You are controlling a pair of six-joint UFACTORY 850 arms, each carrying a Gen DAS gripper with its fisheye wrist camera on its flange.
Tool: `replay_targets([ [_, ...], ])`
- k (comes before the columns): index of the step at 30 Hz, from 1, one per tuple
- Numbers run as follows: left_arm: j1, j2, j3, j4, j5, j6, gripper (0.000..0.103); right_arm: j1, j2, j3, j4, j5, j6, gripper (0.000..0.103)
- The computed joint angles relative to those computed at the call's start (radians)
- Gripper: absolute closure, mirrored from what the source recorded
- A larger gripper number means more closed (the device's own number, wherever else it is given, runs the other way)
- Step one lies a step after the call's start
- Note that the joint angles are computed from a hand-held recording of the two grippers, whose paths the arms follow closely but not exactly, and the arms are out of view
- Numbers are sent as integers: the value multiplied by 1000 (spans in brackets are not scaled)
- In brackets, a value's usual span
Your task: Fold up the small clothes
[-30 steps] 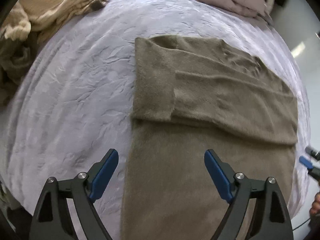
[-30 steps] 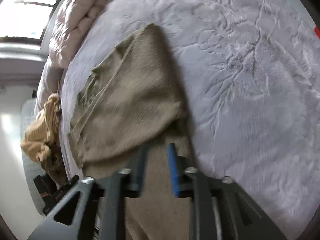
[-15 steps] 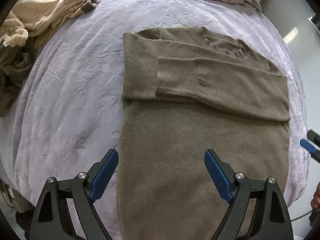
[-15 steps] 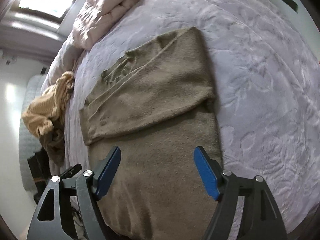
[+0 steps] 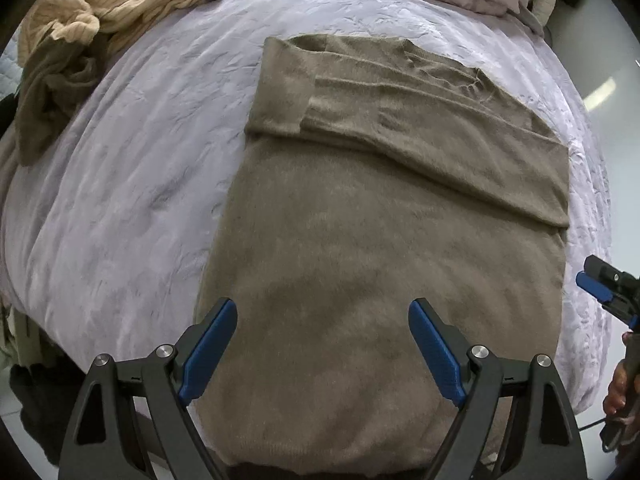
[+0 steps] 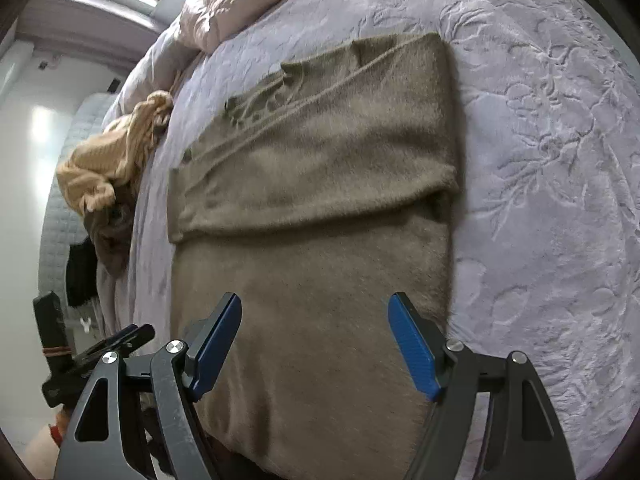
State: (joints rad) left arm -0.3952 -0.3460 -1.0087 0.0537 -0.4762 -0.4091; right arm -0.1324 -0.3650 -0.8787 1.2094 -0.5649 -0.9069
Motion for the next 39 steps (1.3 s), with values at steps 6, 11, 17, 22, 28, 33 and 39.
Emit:
replay_targets([
  [6,27,69,68,1,47,30,15,-16,60,60,23,9,-29,24],
  [11,83,107,156,-132,112,220,15,4,140,150,73,75,-35,24],
  [17,172,172,302,-379,149,516,15,49,235,293,115,119,-12,24],
  [22,245,188,396,-604,124,813,15,76,283,403,78,130,53,24],
  [28,265,128,433,-801,90,1085,15,76,308,513,153,105,-37,24],
  [33,242,94,439,-869,110,1168,15,93,276,555,256,53,-165,24],
  [39,276,89,436,-873,68,1216,49,135,207,558,422,41,-296,25],
])
